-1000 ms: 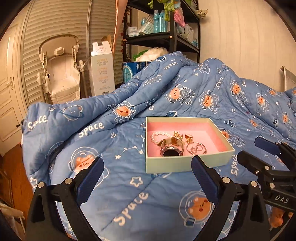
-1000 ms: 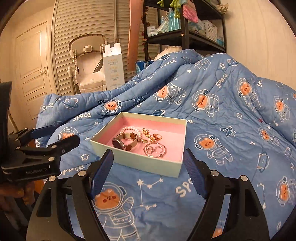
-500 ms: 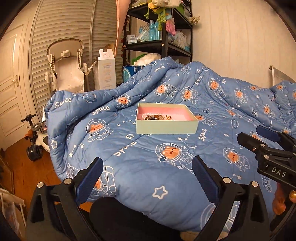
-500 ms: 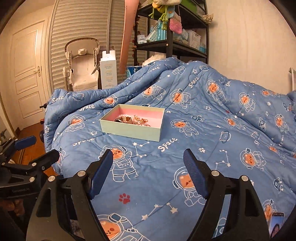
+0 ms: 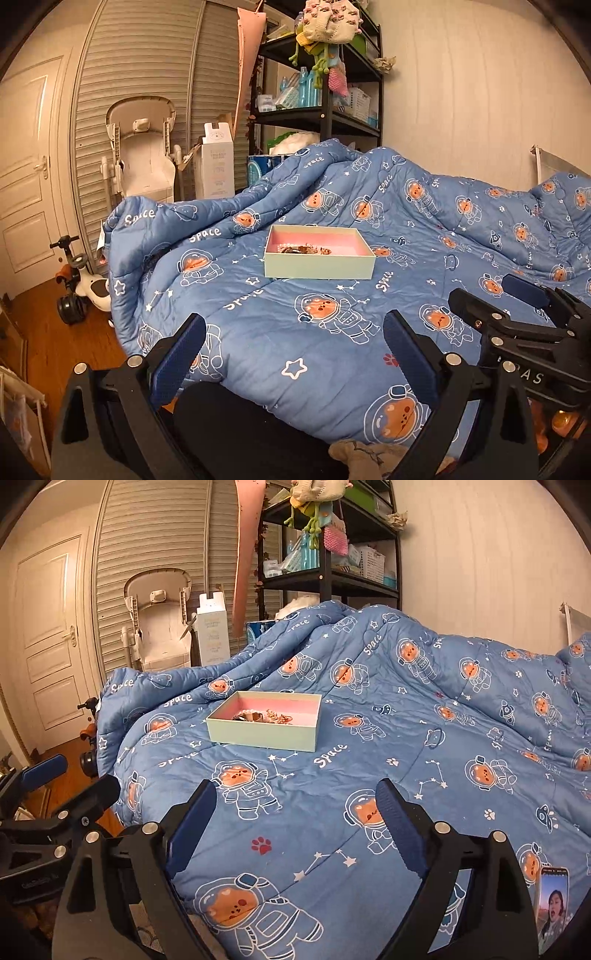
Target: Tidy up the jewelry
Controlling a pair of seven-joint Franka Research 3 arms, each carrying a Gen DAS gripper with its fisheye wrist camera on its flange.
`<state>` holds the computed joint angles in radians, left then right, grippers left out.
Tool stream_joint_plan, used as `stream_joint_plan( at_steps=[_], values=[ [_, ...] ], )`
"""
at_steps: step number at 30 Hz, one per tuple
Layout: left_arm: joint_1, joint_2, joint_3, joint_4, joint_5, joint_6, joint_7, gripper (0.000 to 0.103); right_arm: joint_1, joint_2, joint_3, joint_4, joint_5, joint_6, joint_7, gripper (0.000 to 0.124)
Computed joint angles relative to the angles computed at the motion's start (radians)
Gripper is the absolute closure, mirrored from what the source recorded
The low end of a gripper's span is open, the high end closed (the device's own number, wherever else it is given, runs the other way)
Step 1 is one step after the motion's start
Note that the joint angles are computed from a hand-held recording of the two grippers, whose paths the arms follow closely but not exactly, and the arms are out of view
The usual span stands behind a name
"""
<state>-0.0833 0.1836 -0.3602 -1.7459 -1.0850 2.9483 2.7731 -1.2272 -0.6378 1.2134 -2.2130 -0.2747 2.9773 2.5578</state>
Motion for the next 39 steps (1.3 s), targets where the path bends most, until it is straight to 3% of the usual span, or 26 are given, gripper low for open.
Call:
stream_joint_plan(
  at_steps=[19, 39],
  values=[
    [0.019, 0.011, -0.016, -0.009, 0.134, 0.030, -0.142, 0.007, 0.006, 0.011, -0.003, 0.005, -0.025, -0.028, 0.014, 0.037],
    [0.038, 0.004, -0.034, -0.019, 0.132, 0.050, -0.146, 0.007, 0.014, 0.002, -0.018, -0.005, -0.053, -0.023, 0.038, 0.031]
  ],
)
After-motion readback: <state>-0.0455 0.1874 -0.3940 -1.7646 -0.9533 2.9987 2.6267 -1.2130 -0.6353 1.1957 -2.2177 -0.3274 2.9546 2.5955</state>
